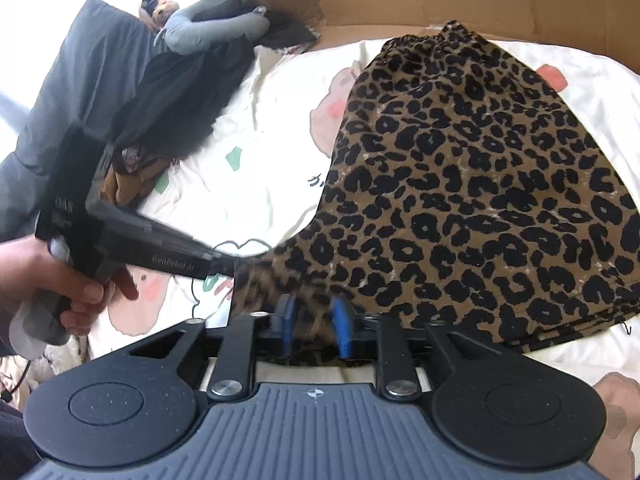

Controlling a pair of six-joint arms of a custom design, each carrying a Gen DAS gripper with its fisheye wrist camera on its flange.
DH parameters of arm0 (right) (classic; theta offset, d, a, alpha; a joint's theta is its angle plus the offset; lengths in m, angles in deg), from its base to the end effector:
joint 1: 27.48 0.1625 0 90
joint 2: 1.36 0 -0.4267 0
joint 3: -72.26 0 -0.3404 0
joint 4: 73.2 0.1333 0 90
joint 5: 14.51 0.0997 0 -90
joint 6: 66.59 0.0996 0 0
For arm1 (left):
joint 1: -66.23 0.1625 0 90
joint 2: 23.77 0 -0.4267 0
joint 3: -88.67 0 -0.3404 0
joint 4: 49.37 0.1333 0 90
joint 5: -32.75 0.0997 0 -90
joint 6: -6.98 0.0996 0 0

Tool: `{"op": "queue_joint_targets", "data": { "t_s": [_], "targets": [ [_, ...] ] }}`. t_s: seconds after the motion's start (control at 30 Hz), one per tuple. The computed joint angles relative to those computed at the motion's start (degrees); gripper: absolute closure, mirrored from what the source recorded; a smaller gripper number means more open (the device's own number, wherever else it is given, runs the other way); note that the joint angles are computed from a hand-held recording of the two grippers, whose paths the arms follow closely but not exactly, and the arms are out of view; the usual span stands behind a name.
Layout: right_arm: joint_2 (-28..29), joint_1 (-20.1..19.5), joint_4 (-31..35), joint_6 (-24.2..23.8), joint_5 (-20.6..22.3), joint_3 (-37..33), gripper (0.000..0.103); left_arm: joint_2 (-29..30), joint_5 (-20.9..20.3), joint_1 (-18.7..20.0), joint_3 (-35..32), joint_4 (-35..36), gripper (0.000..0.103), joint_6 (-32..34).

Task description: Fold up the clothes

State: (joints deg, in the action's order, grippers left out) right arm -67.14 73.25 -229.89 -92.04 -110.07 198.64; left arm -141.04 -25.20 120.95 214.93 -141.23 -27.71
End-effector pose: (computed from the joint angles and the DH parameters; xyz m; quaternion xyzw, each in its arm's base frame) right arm 0.2056 -0.4209 0.1671 0.3073 -0.9489 0.0464 0.0548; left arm 0.0196 -0.2946 0.3924 0.0221 0.9592 -0.1090 0.2600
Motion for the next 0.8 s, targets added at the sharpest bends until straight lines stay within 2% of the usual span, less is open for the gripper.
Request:
{"op": "queue_joint_targets", "data": {
  "t_s": [0.23,0.4,0.5,0.63,0.8],
  "targets": [
    [1.65,-0.5,-1.18,0.12,-0.87,-0.44,0.075,-2.09,1.02,1.39,-2.22,6.4,0.095,-1.61],
    [3.46,-0.98,-1.86,1.03,-2.33,-0.37,0.075,-2.48,0.05,0.51,-3.44,4.06,0.094,-3.44],
    [3.83,-1.35,-2.06,1.2,-2.77,0.15,0.075,-1.87,-1.9,-0.05,-3.18,0.9,0.089,-4.24],
    [3.51,-1.75,-2.39,1.38,-3.14,0.74,0.075,-0.24,-4.01,-0.59,-2.37,0.88,0.073,-8.14],
    [2.89,-2.36,-2.69,1.4,-3.27,1.19,0.075,-1.1,-6.34,-0.04,-0.88,0.14,0.065,-10.94]
  ]
}}
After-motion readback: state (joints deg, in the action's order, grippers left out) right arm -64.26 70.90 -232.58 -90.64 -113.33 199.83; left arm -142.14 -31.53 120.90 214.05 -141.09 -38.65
